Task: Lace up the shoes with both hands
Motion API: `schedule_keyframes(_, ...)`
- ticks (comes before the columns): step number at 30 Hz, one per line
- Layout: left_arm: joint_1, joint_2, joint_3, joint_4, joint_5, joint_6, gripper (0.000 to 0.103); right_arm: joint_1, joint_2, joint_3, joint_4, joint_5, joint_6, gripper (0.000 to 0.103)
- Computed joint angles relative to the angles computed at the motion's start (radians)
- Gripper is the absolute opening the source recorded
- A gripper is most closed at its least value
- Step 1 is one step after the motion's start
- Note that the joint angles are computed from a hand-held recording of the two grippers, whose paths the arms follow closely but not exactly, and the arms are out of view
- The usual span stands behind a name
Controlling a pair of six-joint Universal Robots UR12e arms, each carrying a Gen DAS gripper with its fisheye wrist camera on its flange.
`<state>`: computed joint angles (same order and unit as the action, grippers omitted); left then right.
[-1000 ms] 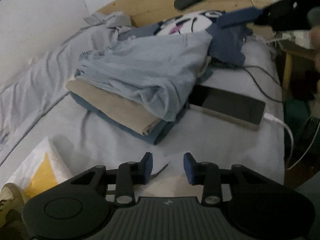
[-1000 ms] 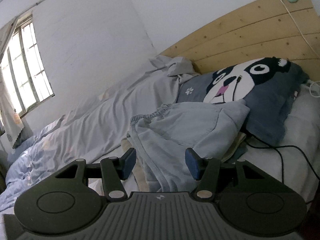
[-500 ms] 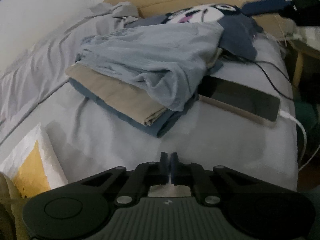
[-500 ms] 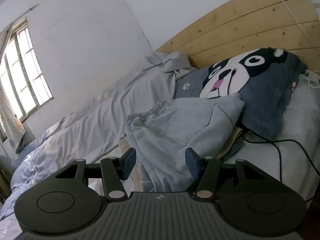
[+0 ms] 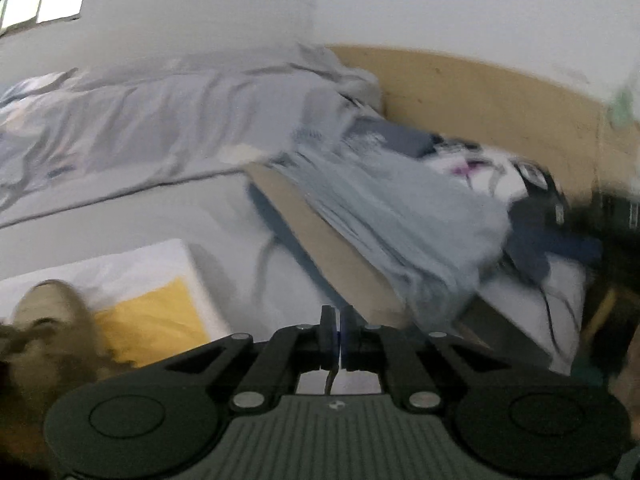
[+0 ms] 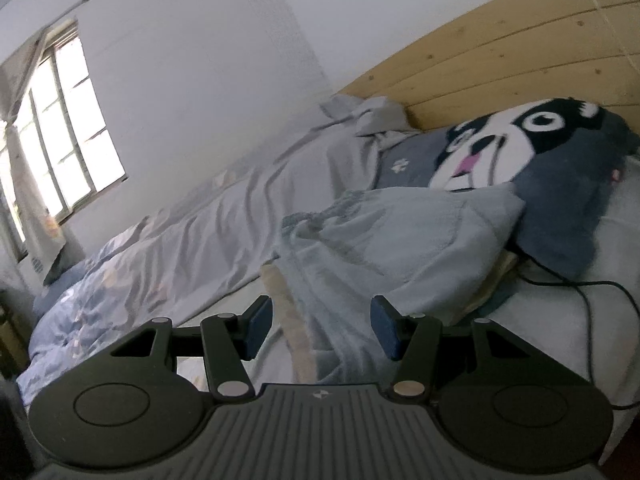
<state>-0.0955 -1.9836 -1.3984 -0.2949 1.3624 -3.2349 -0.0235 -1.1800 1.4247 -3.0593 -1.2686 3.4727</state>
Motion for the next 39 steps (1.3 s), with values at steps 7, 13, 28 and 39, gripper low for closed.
schedule_keyframes(7,0.060,0.053,-0.046,0.057,0.023,-0.137,0.000,0.037,0.015,-0.023,0.030,0.079,-0.109,0.056)
schedule_keyframes(13,0.128,0.106,-0.113,0.129,-0.023,-0.283,0.000,0.080,0.032,-0.056,0.087,0.178,-0.346,0.056)
schedule_keyframes(28,0.339,0.115,-0.269,0.705,-0.288,-0.903,0.000,0.196,0.075,-0.190,0.313,0.465,-0.741,0.056)
schedule_keyframes(39,0.363,0.135,-0.318,0.717,-0.347,-0.770,0.000,0.212,0.132,-0.273,0.383,0.637,-0.621,0.033)
